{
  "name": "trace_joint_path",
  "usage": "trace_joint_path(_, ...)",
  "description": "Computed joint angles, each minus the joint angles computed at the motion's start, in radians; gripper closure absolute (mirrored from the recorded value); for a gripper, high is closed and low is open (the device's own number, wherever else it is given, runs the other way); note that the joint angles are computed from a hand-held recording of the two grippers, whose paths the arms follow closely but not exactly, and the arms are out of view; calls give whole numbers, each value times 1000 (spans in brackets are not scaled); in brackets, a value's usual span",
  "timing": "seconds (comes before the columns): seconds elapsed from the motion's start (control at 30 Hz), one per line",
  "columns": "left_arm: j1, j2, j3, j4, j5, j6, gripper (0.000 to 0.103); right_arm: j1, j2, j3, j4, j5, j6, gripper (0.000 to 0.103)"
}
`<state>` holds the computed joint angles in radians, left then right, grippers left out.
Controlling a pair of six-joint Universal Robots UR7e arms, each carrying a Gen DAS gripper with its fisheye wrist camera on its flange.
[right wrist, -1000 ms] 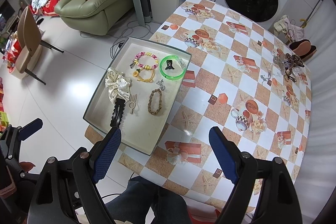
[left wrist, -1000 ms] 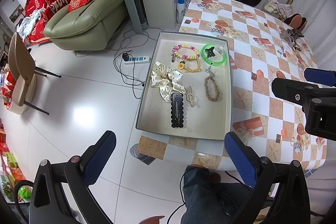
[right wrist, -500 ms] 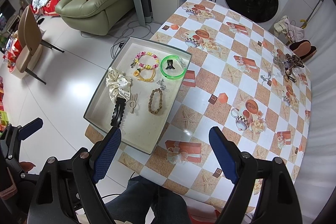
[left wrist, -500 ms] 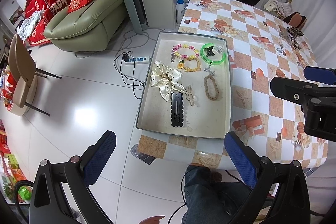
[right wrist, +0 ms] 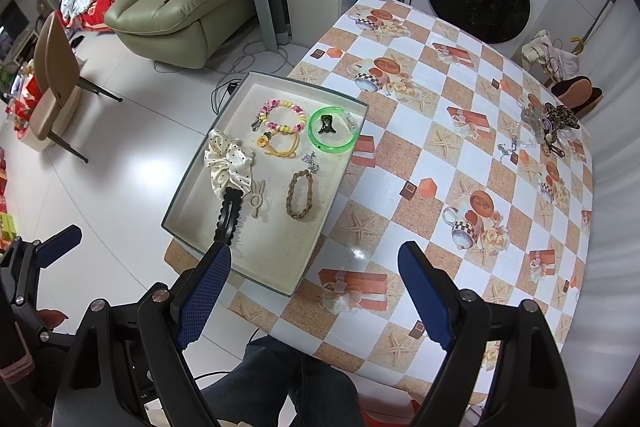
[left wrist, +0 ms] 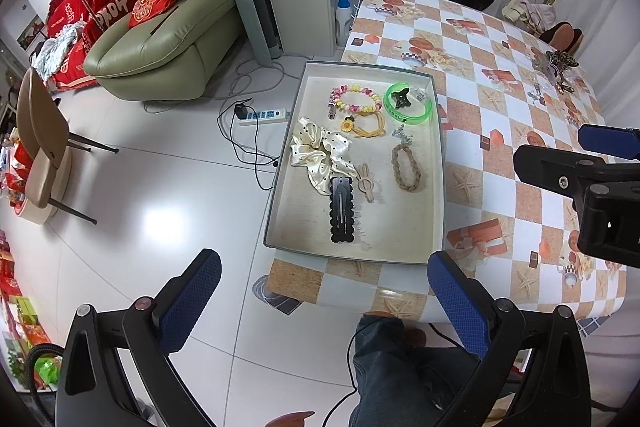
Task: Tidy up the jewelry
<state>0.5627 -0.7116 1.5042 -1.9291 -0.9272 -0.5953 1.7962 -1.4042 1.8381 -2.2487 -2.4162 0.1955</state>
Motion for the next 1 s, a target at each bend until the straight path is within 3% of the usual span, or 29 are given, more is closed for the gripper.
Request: trace_joint_path(1.0,18,10,-23,10,30,38,0,2,10,-4,-1,1,-1,15)
